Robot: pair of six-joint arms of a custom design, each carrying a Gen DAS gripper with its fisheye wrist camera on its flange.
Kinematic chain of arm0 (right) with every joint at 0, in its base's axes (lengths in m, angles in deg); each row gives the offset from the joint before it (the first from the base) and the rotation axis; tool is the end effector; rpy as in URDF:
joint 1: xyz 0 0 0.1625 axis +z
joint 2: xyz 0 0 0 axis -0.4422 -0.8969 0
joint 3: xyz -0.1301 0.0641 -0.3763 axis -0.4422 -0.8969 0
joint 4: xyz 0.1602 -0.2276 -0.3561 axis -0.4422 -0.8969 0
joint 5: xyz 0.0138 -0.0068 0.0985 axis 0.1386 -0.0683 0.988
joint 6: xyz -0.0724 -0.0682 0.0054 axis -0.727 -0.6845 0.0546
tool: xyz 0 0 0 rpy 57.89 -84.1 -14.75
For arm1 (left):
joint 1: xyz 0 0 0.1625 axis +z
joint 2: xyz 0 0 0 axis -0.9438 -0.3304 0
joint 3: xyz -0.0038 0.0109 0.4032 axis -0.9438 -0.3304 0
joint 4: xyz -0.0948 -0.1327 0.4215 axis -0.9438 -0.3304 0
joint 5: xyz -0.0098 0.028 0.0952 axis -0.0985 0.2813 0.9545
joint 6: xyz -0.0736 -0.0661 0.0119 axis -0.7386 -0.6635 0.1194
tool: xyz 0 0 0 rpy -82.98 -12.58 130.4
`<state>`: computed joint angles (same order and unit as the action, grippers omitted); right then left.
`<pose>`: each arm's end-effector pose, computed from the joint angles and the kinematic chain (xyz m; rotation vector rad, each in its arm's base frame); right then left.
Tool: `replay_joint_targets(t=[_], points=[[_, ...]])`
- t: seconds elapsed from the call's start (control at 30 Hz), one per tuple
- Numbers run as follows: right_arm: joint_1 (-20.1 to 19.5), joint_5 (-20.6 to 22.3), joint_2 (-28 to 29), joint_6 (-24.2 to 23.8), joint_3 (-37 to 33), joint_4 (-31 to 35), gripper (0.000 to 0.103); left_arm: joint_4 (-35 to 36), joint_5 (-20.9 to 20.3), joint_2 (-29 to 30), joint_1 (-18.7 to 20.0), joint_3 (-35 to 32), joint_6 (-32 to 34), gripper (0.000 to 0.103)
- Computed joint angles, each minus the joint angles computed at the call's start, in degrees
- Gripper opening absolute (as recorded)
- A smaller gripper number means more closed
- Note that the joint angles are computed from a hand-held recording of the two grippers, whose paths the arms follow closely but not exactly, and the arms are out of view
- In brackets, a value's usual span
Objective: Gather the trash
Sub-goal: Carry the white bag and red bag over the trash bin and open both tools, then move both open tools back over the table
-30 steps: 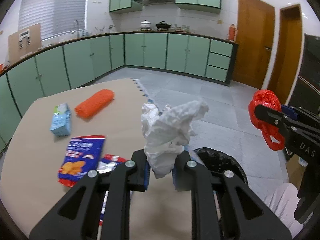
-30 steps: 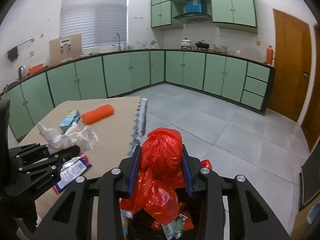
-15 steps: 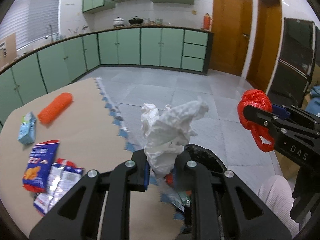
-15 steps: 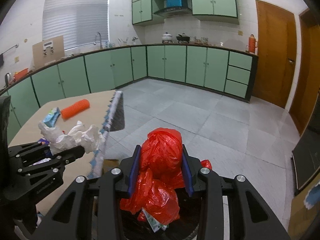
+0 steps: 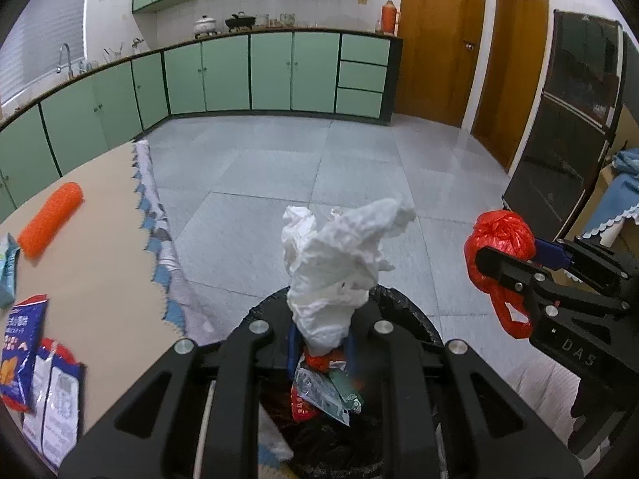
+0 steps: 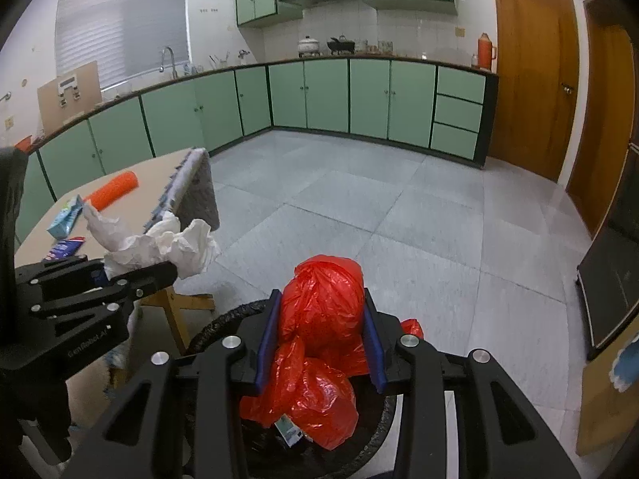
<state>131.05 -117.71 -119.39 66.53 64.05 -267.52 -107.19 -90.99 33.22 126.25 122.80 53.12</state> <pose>0.1888 -0.4839 0.1265 0.0880 -2.0745 1.1555 -0.2070 -0.6051 0.1027 1.2385 2.4253 -0.6192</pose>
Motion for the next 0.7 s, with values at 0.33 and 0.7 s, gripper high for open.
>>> replay_joint_targets(t=[0.33,0.7], points=[[-3.0,2.5,-0.9,3.0,0.6,4.1,0.058,2.9,0.6,2.4,0.7,-3.2,-0.8,0.035],[-1.9,1.1,-0.8,2.5,0.2,2.6,0.070,2.5,-0.7,-0.7,0.7,-2.9,-2.1,0.048]])
